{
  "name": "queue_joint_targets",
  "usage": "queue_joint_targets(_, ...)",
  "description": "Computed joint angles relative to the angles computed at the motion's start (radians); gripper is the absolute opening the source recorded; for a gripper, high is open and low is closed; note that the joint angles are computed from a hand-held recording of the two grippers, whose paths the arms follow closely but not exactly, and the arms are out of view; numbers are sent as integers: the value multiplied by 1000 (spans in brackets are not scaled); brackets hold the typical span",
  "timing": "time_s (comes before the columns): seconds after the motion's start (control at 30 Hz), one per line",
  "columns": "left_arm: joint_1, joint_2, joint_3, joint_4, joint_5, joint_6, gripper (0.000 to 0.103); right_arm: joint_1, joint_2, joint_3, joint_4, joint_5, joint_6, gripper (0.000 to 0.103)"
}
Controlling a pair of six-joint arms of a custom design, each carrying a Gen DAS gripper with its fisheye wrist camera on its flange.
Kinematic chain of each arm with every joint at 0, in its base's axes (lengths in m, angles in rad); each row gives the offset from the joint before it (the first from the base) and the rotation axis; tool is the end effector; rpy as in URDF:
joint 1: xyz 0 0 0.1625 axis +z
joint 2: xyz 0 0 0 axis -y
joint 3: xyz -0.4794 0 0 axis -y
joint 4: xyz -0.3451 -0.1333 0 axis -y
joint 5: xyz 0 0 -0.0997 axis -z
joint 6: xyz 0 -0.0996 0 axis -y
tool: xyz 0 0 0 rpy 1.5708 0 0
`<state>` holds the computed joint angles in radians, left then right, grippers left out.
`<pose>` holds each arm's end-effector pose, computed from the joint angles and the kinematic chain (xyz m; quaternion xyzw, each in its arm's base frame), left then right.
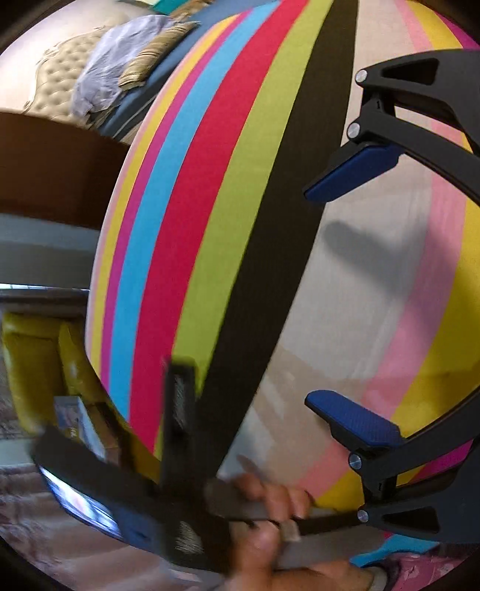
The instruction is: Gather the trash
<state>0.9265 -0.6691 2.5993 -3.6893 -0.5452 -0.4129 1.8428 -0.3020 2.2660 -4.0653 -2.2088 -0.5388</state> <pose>-0.0429 -0.4209 0.1047 0.0543 0.8670 -0.3171 0.3805 0.1927 -0.4155 -0.0322 0.2858 -0.8745 0.2065 0.3331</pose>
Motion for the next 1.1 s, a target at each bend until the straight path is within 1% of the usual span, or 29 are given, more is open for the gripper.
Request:
queue_joint_targets(0.07,5,-2,-8,0,0,10,97,-8,5,-14,13,3,18,99)
queue_joint_targets(0.1,7,-1,-8,-5,-1,14,97,-24,0,-8,3,34,28,99)
queue_joint_targets(0.13,10,-3,-9,-7,-4,18,97,-30,11,-7,-44,41,-1,99)
queue_joint_targets(0.2,13,-4,-11,-10,-6,28,97,-43,-1,0,-40,70,-13,100)
queue_joint_targets(0.3,21,-6,-18,-15,-12,53,97,-32,-2,-12,-22,61,-8,100)
queue_joint_targets(0.37,29,-10,-29,-16,-19,82,97,-28,1,-8,-27,60,-4,100)
queue_joint_targets(0.43,45,-16,-46,-23,-32,129,97,-23,19,5,-57,56,-1,100)
queue_joint_targets(0.47,56,-23,-62,-21,-42,159,97,-23,15,5,-52,57,-1,100)
queue_joint_targets(0.53,65,-27,-82,-9,-46,174,97,-20,25,6,-64,54,1,100)
queue_joint_targets(0.67,75,-28,-115,22,-34,163,97,-19,23,4,-59,54,2,100)
queue_joint_targets(1.1,76,-24,-117,19,-32,161,97,-21,23,6,-62,55,0,100)
